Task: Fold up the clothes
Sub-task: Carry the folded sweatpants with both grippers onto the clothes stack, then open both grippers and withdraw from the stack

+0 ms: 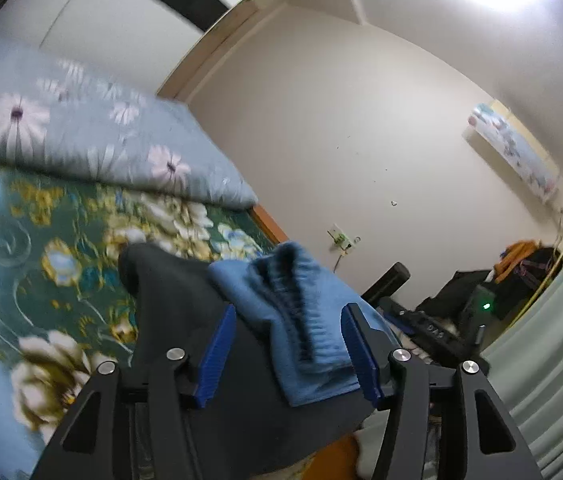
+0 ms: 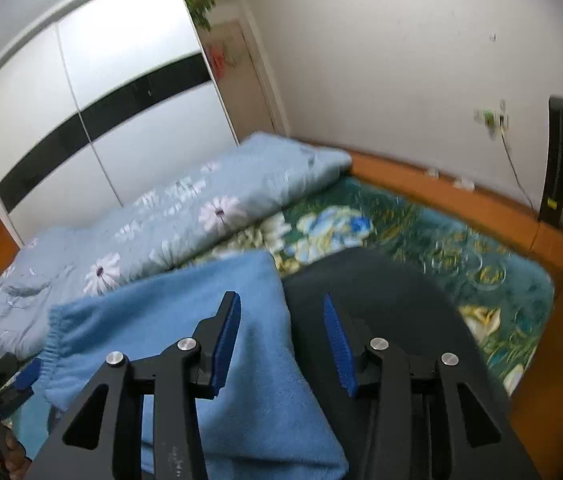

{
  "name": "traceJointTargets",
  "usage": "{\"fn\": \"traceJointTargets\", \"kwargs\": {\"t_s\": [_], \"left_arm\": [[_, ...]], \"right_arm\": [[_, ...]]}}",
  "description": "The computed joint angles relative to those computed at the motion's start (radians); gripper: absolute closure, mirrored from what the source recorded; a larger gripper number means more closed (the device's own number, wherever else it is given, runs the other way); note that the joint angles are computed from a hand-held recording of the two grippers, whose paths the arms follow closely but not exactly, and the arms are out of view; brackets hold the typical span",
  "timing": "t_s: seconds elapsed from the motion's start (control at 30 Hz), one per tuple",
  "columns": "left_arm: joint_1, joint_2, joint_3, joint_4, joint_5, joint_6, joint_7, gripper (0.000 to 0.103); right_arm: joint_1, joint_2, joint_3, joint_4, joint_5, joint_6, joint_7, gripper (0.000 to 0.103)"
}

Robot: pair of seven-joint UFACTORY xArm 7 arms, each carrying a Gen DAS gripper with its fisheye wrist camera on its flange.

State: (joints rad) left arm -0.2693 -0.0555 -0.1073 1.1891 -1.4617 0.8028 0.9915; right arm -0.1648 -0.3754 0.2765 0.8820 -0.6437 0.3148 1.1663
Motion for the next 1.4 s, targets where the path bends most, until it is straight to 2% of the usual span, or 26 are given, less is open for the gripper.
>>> {"fn": "traceJointTargets", "kwargs": {"t_s": [0.1,0.2,0.33,0.43,0.57,0.6,0.67,0.7,0.8,0.87,0.9,0.97,1.03,1.13,1.2,1.4], "left_arm": [[-0.032,-0.042,-0.033,-0.023,0.063,-0.109,0.046,0.040],[-0.081,-0.072,-0.064,-0.050,0.150,-0.238,0.088,0.039],[-0.137,-0.078,-0.070,-0.078,0.246,-0.280,0.067,0.039],[-0.160,-0.069,-0.076,-0.094,0.337,-0.315,-0.006,0.039],[-0.196,-0.144,-0.046,-0.194,0.237,-0.363,0.055,0.038],[-0.208,-0.169,-0.037,-0.227,0.194,-0.377,0.092,0.034],[-0.230,-0.221,-0.020,-0.294,0.105,-0.399,0.173,0.028],[-0.239,-0.247,-0.016,-0.327,0.072,-0.408,0.212,0.022],[-0.252,-0.288,-0.020,-0.397,0.013,-0.450,0.297,0.016],[-0.256,-0.298,-0.024,-0.422,-0.020,-0.477,0.339,0.011],[-0.259,-0.306,-0.021,-0.436,-0.060,-0.485,0.377,0.008],[-0.248,-0.312,-0.008,-0.451,-0.125,-0.449,0.433,0.000],[-0.221,-0.312,-0.009,-0.456,-0.125,-0.413,0.414,0.000],[-0.190,-0.324,-0.008,-0.470,-0.165,-0.392,0.439,0.000],[-0.168,-0.338,-0.012,-0.484,-0.208,-0.386,0.474,0.000],[-0.116,-0.361,-0.014,-0.490,-0.223,-0.344,0.457,0.000]], "right_arm": [[-0.006,-0.060,0.036,-0.029,-0.033,0.004,0.025,0.056],[0.011,-0.100,0.063,-0.060,-0.029,0.030,0.001,0.056],[0.026,-0.082,0.095,-0.061,-0.038,0.101,-0.034,0.055],[0.054,-0.084,0.104,-0.065,-0.056,0.169,-0.046,0.055],[0.062,-0.160,0.146,-0.114,-0.129,0.164,0.034,0.054],[0.059,-0.183,0.164,-0.129,-0.148,0.156,0.059,0.051],[0.050,-0.232,0.203,-0.156,-0.179,0.140,0.107,0.038],[0.048,-0.243,0.226,-0.162,-0.185,0.145,0.121,0.037],[0.059,-0.235,0.286,-0.153,-0.181,0.204,0.131,0.036],[0.069,-0.221,0.312,-0.147,-0.190,0.224,0.154,0.020],[0.077,-0.218,0.317,-0.148,-0.196,0.225,0.167,0.019],[0.090,-0.204,0.327,-0.145,-0.209,0.229,0.193,0.015],[0.101,-0.186,0.334,-0.139,-0.219,0.249,0.214,0.013],[0.128,-0.148,0.340,-0.113,-0.235,0.313,0.233,0.000],[0.144,-0.116,0.336,-0.086,-0.251,0.355,0.233,0.000],[0.210,-0.061,0.325,-0.029,-0.262,0.484,0.270,0.000]]}}
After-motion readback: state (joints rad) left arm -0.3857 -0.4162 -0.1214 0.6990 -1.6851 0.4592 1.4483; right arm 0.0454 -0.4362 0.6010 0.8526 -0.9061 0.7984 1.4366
